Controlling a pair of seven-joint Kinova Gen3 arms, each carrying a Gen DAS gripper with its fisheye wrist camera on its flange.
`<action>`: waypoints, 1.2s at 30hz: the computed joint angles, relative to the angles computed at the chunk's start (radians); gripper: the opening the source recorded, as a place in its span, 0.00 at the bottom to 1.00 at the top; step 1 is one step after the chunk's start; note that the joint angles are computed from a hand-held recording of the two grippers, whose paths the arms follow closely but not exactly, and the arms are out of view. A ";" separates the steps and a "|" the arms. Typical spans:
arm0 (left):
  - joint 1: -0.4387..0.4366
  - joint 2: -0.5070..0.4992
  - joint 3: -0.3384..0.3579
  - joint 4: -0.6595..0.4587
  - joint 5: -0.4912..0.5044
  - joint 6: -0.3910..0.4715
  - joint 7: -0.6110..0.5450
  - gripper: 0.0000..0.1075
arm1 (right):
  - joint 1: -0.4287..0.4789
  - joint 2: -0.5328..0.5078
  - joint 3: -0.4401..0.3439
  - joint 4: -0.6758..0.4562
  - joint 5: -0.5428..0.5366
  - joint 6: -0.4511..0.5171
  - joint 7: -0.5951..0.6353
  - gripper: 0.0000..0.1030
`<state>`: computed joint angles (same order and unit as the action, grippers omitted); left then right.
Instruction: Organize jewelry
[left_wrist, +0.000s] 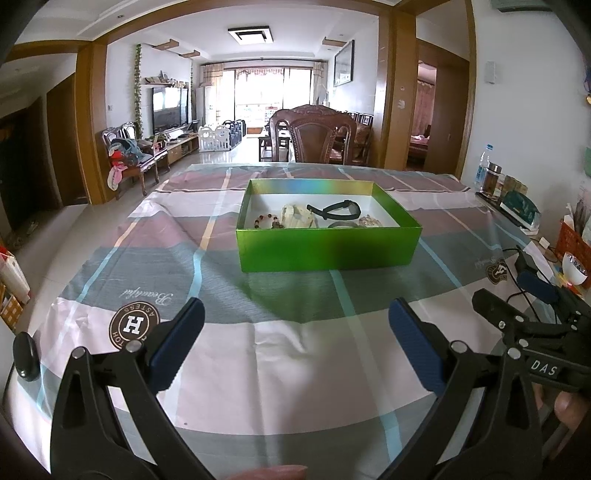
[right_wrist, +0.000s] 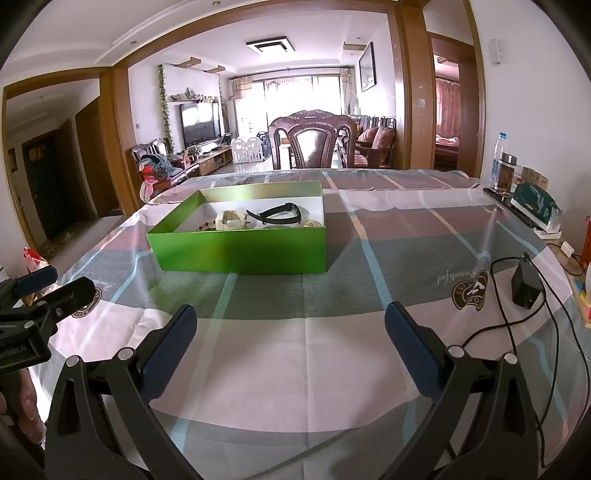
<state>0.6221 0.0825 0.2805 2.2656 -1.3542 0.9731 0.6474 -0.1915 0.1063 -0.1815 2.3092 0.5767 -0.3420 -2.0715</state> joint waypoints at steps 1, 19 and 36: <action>0.001 -0.001 0.001 0.001 0.000 0.001 0.000 0.92 | 0.000 0.001 0.000 -0.001 0.001 0.001 -0.001 0.97; -0.003 -0.002 0.000 0.010 -0.008 -0.005 0.011 0.92 | -0.005 0.013 -0.008 -0.002 -0.020 0.008 0.018 0.97; -0.011 0.003 -0.004 0.021 -0.023 -0.020 0.025 0.92 | -0.001 0.017 -0.015 -0.005 -0.022 0.014 0.020 0.97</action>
<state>0.6108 0.0856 0.2766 2.2870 -1.3769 0.9532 0.6724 -0.1925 0.1238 -0.1961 2.3044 0.5548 -0.3279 -2.0514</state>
